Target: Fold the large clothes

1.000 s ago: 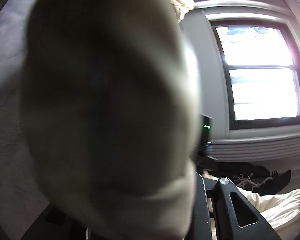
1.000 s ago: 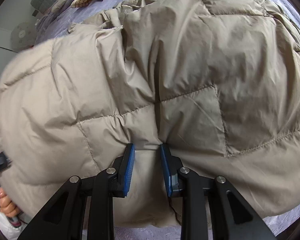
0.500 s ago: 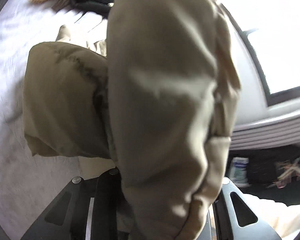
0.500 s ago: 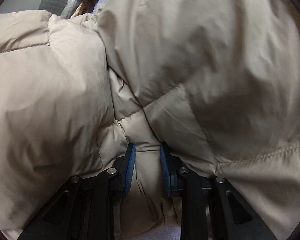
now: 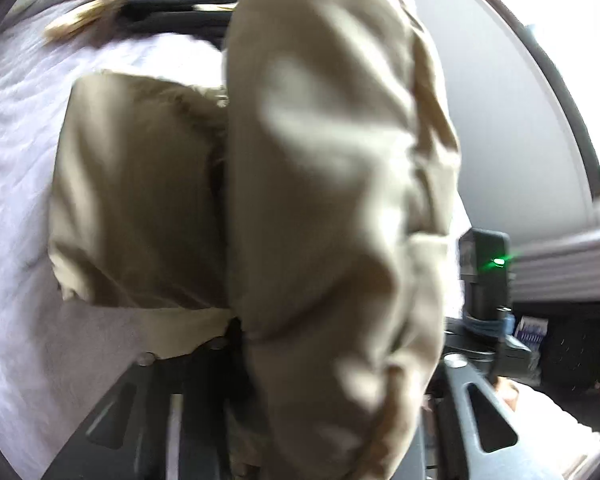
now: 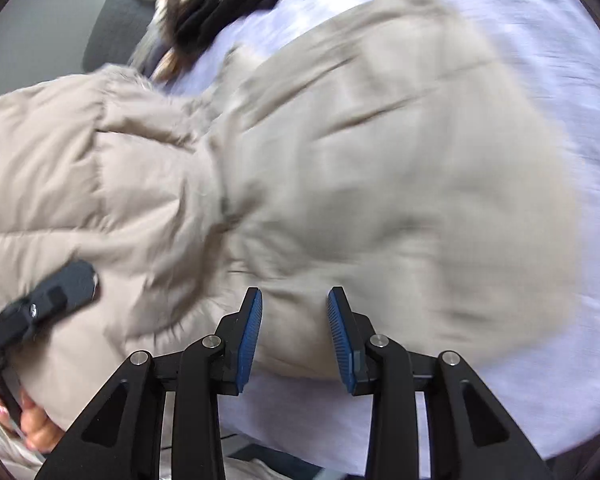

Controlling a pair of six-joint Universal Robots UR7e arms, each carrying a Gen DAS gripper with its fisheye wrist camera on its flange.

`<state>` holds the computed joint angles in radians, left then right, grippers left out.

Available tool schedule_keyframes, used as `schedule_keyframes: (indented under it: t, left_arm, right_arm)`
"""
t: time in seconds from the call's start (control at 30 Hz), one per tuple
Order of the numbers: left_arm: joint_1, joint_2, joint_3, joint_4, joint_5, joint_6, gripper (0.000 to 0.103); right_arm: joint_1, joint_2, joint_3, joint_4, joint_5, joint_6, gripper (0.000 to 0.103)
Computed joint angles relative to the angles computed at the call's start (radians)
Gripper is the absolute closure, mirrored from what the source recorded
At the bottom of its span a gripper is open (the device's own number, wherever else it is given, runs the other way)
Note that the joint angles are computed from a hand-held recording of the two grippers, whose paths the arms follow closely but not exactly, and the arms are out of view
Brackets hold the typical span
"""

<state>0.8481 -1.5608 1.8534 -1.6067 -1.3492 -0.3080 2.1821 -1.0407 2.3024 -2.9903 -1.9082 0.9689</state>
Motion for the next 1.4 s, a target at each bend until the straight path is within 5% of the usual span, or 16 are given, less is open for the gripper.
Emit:
schedule_keyframes:
  t: [0.1, 0.2, 0.23, 0.3, 0.43, 0.5, 0.67, 0.7, 0.77, 0.93, 1.1, 1.27, 1.4]
  left_arm:
    - [-0.022, 0.04, 0.081, -0.119, -0.086, 0.043, 0.027]
    - [-0.005, 0.115, 0.121, -0.235, -0.148, 0.1, 0.025]
    - [0.007, 0.15, 0.127, -0.266, -0.169, 0.113, 0.017]
    - [0.028, 0.208, 0.131, -0.327, -0.216, 0.133, 0.011]
    - [0.026, 0.271, 0.12, -0.374, -0.219, 0.119, 0.011]
    - [0.021, 0.242, 0.142, -0.362, -0.222, 0.101, 0.011]
    - [-0.022, 0.312, 0.104, -0.366, -0.204, 0.065, 0.011]
    - [-0.034, 0.318, 0.094, -0.363, -0.199, 0.059, 0.011]
    - [-0.075, 0.385, 0.082, -0.437, -0.19, 0.039, 0.011]
    - [-0.152, 0.243, 0.156, -0.529, 0.038, 0.118, 0.011]
    - [-0.134, 0.205, 0.198, -0.546, 0.365, 0.136, 0.011]
    - [-0.092, 0.298, 0.285, -0.677, 0.425, 0.105, 0.006]
    - [-0.078, 0.344, 0.302, -0.751, 0.459, 0.112, 0.005]
  right_arm:
    - [0.009, -0.105, 0.079, 0.037, -0.055, 0.046, 0.065]
    - [0.03, -0.192, 0.129, 0.102, -0.111, 0.1, 0.062]
    - [0.042, -0.213, 0.142, 0.116, -0.128, 0.121, 0.059]
    - [0.067, -0.254, 0.16, 0.146, -0.16, 0.153, 0.038]
    - [0.132, -0.329, 0.203, 0.116, -0.198, 0.19, 0.034]
    - [0.171, -0.314, 0.214, 0.03, -0.199, 0.192, 0.022]
    - [0.172, -0.137, 0.162, -0.171, -0.185, 0.163, 0.021]
    - [0.181, -0.103, 0.141, -0.15, -0.202, 0.192, 0.032]
    - [0.164, -0.096, 0.109, -0.039, -0.234, 0.232, 0.088]
    - [0.158, -0.121, 0.09, 0.199, -0.325, 0.289, 0.088]
    - [0.078, -0.135, 0.222, 0.032, -0.268, 0.273, 0.088]
    - [0.025, -0.145, 0.27, -0.05, -0.207, 0.202, 0.086]
    - [0.008, -0.293, 0.33, -0.121, -0.119, 0.118, 0.077]
